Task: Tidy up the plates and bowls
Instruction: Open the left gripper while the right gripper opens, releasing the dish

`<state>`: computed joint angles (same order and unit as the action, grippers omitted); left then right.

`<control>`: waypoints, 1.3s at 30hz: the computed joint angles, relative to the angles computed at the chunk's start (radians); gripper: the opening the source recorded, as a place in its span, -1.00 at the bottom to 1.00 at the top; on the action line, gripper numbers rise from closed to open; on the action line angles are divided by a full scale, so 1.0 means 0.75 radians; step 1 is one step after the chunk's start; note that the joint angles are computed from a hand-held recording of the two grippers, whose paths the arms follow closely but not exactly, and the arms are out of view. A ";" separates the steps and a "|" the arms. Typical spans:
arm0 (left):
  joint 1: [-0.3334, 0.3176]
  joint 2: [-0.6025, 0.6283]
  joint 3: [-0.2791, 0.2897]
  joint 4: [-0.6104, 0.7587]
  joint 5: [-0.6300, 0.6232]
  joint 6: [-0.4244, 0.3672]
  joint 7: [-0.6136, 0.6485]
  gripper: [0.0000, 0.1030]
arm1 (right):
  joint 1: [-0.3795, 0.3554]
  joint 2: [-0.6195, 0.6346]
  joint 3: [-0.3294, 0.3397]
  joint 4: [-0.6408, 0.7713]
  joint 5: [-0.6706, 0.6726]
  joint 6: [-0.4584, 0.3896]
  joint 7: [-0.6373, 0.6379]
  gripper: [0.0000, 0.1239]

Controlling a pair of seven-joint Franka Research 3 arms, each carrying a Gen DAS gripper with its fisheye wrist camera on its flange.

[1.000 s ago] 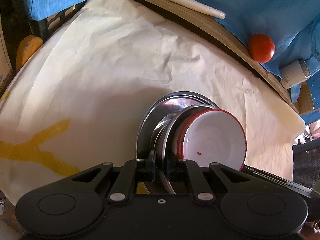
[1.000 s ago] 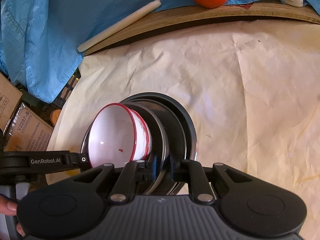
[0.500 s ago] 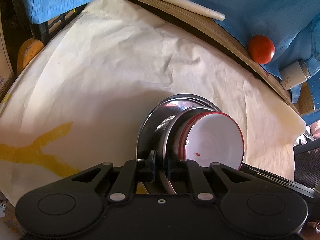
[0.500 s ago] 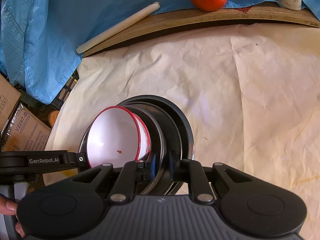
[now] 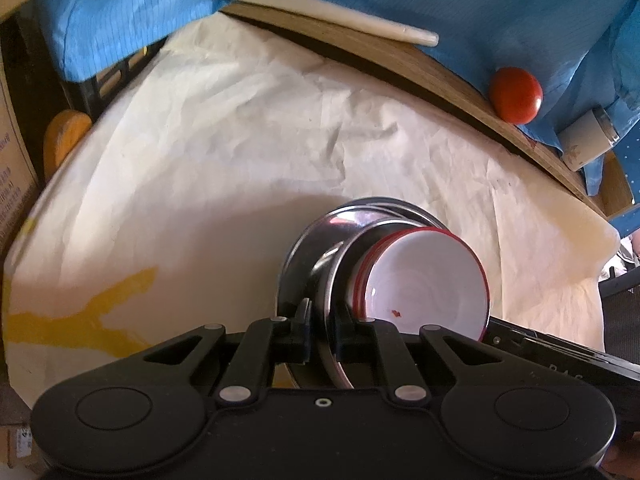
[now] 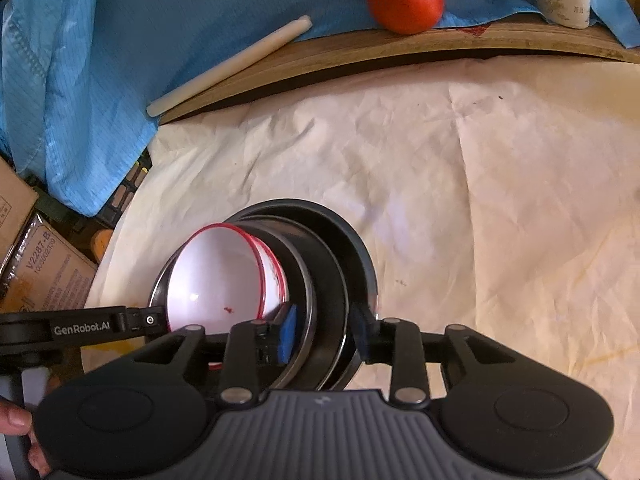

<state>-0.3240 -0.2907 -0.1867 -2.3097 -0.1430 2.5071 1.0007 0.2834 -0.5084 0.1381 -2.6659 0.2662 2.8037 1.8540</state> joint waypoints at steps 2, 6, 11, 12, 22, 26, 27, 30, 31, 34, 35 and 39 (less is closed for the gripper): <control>0.010 -0.011 -0.010 -0.007 0.039 0.014 -0.009 -0.66 | -0.012 -0.005 0.015 -0.003 -0.012 0.002 0.017 -0.43; 0.006 -0.036 -0.003 -0.031 0.054 0.037 -0.004 -0.56 | -0.030 -0.018 0.039 -0.014 -0.033 0.016 0.062 -0.39; -0.008 -0.070 0.015 -0.066 0.040 0.070 0.024 -0.48 | -0.139 -0.071 0.144 -0.048 -0.159 0.028 0.233 0.12; -0.011 -0.078 0.018 -0.075 0.037 0.076 0.030 -0.43 | -0.132 -0.079 0.136 -0.058 -0.159 0.037 0.247 0.13; 0.000 -0.182 0.010 -0.163 0.158 0.125 0.006 0.41 | -0.239 -0.218 0.290 -0.154 -0.327 0.104 0.475 0.36; -0.011 -0.226 0.021 -0.206 0.167 0.138 0.013 0.42 | -0.304 -0.322 0.402 -0.236 -0.395 0.220 0.558 0.53; -0.016 -0.237 0.027 -0.220 0.163 0.149 0.018 0.43 | -0.324 -0.351 0.437 -0.254 -0.410 0.245 0.578 0.57; -0.024 -0.283 0.032 -0.272 0.174 0.195 0.032 0.46 | -0.366 -0.425 0.508 -0.291 -0.432 0.290 0.620 0.66; -0.023 -0.298 0.028 -0.289 0.186 0.212 0.033 0.62 | -0.375 -0.447 0.524 -0.301 -0.436 0.297 0.631 0.65; -0.012 -0.357 0.013 -0.355 0.234 0.291 0.020 0.76 | -0.388 -0.499 0.562 -0.324 -0.439 0.301 0.659 0.65; -0.020 -0.375 0.020 -0.376 0.243 0.317 0.026 0.76 | -0.387 -0.515 0.567 -0.333 -0.439 0.302 0.668 0.65; -0.051 -0.431 0.048 -0.442 0.258 0.394 0.044 0.88 | -0.398 -0.596 0.615 -0.383 -0.452 0.325 0.698 0.66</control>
